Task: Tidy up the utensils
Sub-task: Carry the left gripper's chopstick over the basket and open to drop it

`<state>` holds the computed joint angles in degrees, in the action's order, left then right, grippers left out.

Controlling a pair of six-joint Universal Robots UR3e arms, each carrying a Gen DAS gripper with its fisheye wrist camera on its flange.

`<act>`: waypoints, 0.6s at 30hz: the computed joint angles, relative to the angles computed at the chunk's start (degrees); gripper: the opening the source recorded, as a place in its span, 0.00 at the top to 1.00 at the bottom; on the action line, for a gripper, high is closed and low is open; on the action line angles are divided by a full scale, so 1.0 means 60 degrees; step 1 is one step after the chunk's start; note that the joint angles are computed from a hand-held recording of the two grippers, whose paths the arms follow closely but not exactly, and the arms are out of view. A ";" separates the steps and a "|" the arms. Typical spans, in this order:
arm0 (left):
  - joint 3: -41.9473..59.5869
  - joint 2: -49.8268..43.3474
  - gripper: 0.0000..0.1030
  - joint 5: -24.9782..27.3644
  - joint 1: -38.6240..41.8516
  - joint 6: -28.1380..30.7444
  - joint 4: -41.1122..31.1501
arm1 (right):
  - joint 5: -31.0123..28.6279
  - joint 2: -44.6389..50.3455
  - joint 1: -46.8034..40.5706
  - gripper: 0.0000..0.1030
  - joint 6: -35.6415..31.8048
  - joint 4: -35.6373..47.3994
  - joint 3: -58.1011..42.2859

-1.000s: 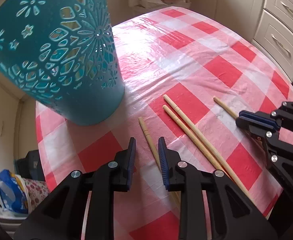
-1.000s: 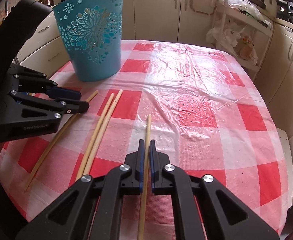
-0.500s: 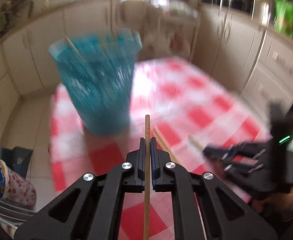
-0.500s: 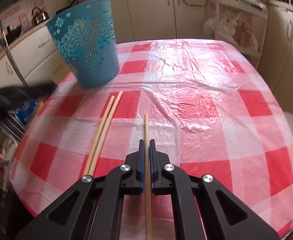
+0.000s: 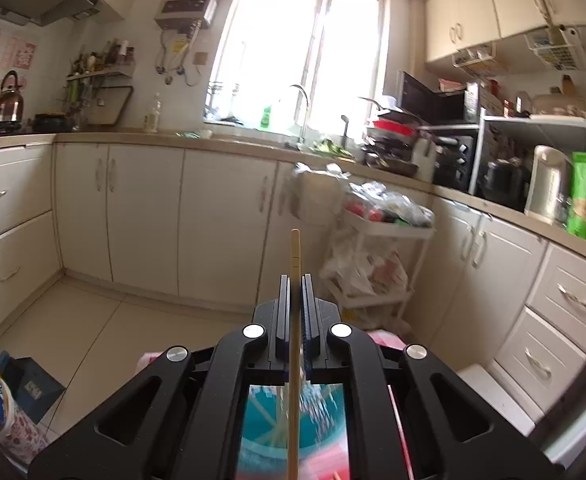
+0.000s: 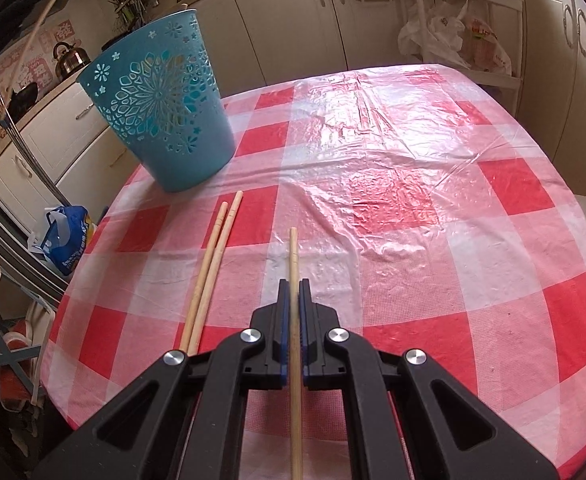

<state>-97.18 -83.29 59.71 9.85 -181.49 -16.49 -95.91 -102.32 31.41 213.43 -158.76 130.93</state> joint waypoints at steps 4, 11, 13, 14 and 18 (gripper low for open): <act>0.1745 -0.2037 0.96 0.1283 -0.0888 -0.0782 0.0845 | 0.0274 0.0040 -0.0188 0.95 -0.0069 0.0018 -0.0055; 0.3381 -0.4073 0.96 0.2652 -0.1588 -0.1437 0.1383 | -0.0056 0.0352 0.0080 0.95 -0.0130 0.0344 -0.0481; 0.3527 -0.4357 0.96 0.2781 -0.1667 -0.1442 0.1278 | -0.0132 0.0401 0.0130 0.95 -0.0167 0.0370 -0.0526; 0.3511 -0.4456 0.96 0.2850 -0.1694 -0.1407 0.1302 | -0.0276 0.0499 0.0238 0.95 -0.0201 0.0450 -0.0648; 0.3238 -0.4478 0.95 0.2842 -0.1665 -0.1316 0.1251 | -0.0621 0.0750 0.0510 0.94 -0.0252 0.0627 -0.0941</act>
